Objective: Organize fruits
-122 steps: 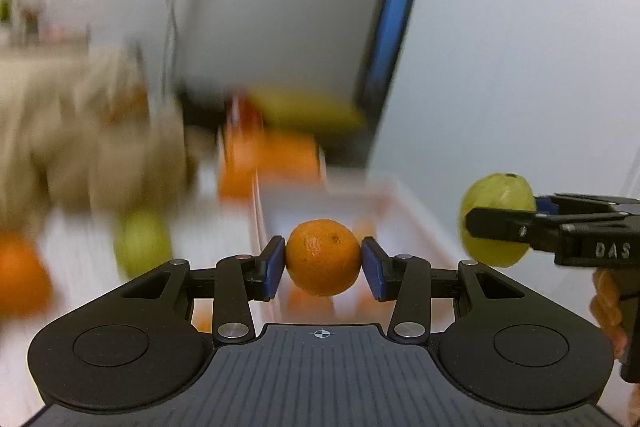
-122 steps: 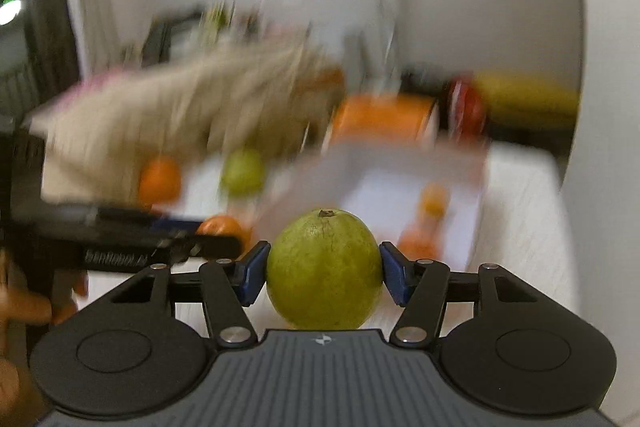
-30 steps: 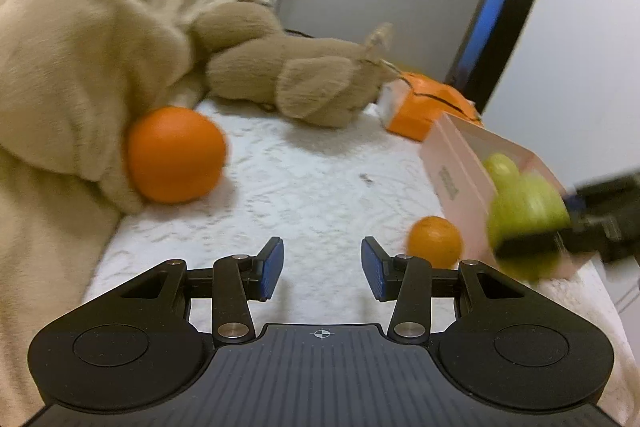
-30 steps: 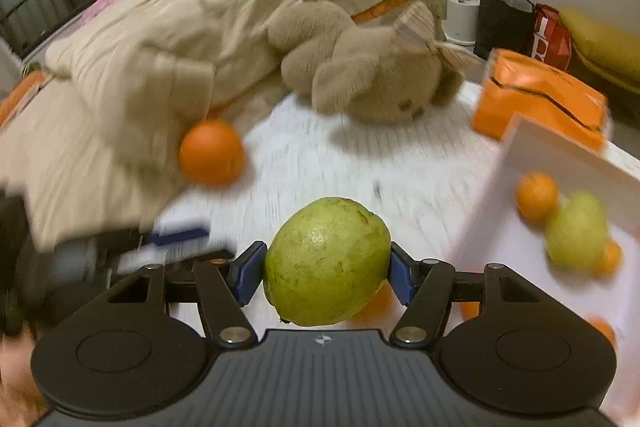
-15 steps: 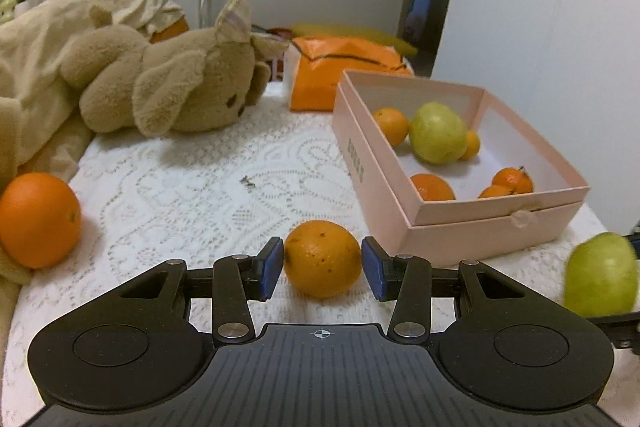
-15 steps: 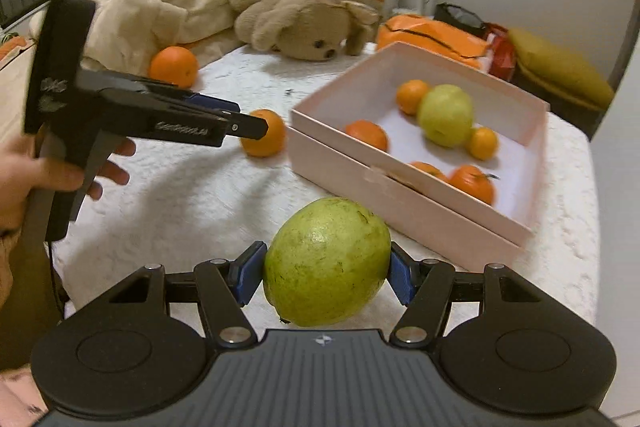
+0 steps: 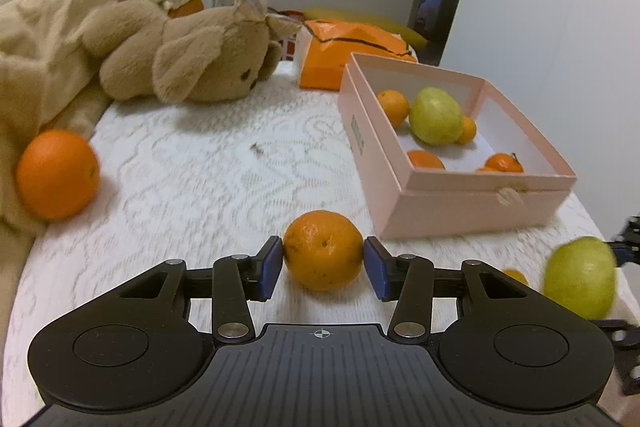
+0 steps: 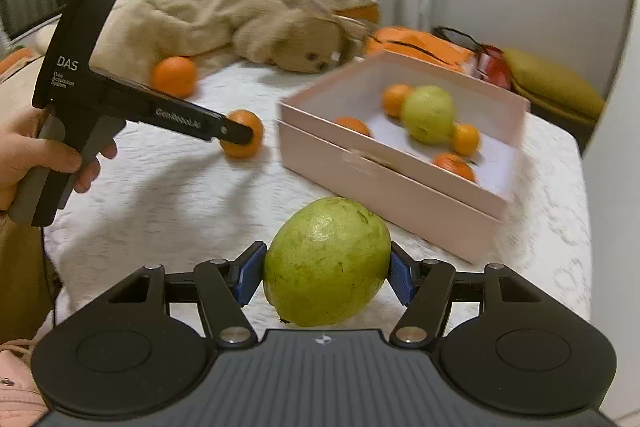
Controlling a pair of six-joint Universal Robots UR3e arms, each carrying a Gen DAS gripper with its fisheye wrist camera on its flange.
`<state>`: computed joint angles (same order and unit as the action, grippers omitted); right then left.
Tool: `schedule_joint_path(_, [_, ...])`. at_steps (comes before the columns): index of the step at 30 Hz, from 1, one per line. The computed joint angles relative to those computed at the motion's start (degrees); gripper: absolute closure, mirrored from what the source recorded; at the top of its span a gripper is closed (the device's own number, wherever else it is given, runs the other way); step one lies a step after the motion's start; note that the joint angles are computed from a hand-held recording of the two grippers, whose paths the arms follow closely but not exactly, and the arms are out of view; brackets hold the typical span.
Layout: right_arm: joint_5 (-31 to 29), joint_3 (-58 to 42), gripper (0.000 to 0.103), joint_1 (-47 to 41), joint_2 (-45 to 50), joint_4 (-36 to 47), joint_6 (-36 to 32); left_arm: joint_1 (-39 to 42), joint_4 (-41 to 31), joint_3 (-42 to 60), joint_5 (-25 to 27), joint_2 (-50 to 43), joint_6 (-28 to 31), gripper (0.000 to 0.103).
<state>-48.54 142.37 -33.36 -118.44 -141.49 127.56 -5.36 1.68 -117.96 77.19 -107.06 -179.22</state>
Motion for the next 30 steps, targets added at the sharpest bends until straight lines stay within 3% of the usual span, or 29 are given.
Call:
schedule_joint_path(5, [-1.67, -1.76, 0.039, 9.51, 8.52, -9.48, 5.22, 2.57, 1.15, -6.83, -2.02, 5.58, -0.33, 0.054])
schedule_joint_path(10, [-7.31, -5.68, 0.039, 19.64, 21.20, -21.01, 11.99, 3.76, 1.70, -7.90, -3.06, 6.02, 1.03, 0.054])
schedule_joint_path(14, [-8.03, -3.57, 0.033, 21.04, 25.30, -31.18, 15.79, 1.76, 3.55, -5.52, -0.61, 3.18, 1.38, 0.054])
schedule_joint_path(17, [-8.91, -2.95, 0.027, 21.18, 26.43, -33.68, 17.43, -0.94, 2.99, -2.98, 3.26, 1.48, 2.49, 0.053])
schedule_joint_path(22, [-7.61, 0.47, 0.027, 19.49, 24.76, -34.43, 13.49, -2.44, 2.08, -1.55, 6.44, 0.36, 3.21, 0.051])
schedule_joint_path(30, [-7.23, 5.07, 0.027, 17.80, 21.26, -37.40, 10.20, 1.11, 0.97, -3.19, 0.83, 1.18, 0.47, 0.048])
